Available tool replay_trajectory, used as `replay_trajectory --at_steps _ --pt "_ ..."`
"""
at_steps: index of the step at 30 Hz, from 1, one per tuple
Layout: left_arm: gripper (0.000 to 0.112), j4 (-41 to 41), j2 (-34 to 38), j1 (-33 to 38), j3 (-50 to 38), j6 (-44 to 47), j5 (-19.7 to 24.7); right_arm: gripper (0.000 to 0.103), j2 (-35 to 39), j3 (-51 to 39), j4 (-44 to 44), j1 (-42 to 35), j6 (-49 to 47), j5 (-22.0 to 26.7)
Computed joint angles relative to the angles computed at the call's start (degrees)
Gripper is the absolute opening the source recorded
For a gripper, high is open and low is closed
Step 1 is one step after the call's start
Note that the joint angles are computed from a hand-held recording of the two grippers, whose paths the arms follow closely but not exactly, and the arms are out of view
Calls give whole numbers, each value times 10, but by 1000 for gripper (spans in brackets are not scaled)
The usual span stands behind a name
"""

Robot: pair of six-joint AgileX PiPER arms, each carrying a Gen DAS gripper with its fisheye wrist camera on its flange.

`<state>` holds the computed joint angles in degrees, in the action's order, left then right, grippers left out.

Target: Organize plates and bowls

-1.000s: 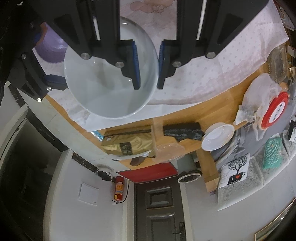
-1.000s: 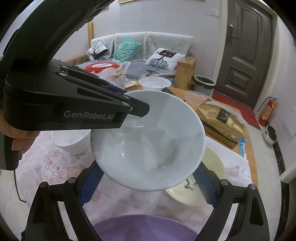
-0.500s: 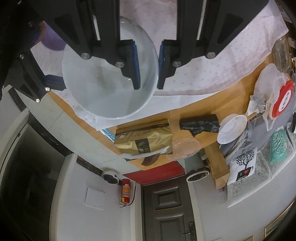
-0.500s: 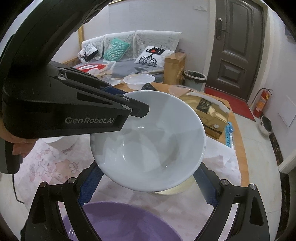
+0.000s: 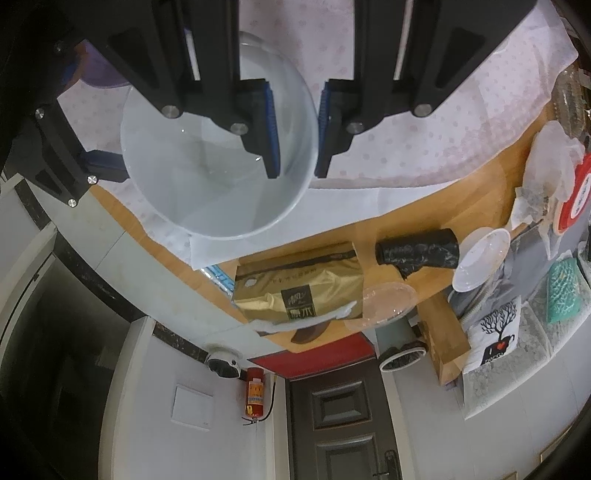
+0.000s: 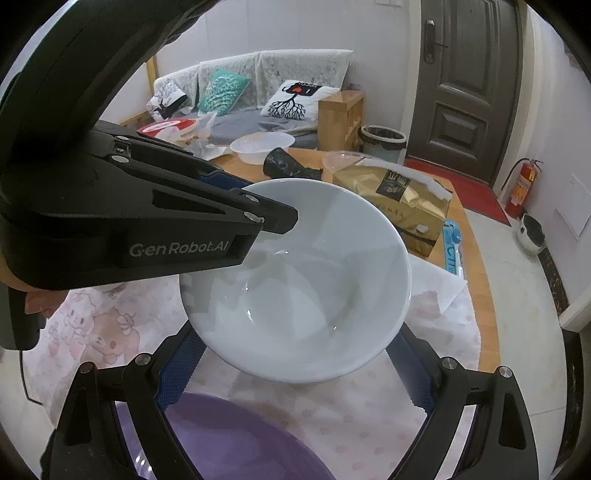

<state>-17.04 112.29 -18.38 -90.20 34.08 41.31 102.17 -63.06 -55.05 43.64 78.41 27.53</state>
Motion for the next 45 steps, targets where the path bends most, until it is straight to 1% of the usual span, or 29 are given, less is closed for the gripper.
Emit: replay_trajectory --at_steps 12,19,24,34,39,45 --pt "15 10 31 4 -11 1 -4 91 21 -16 35 -8 -43 -9" --pt "15 -1 40 11 -10 10 -1 91 26 -21 55 -12 -69 -13" --pt "15 -2 44 13 -7 13 -2 91 28 -31 83 -9 -103 0" --pt "15 3 50 10 0 14 -8 91 27 -33 97 -6 -120 20" --pt "15 7 48 7 7 14 -15 91 25 -27 103 -10 -122 12" --pt "15 4 49 8 7 18 -9 91 24 -27 101 -8 -122 16"
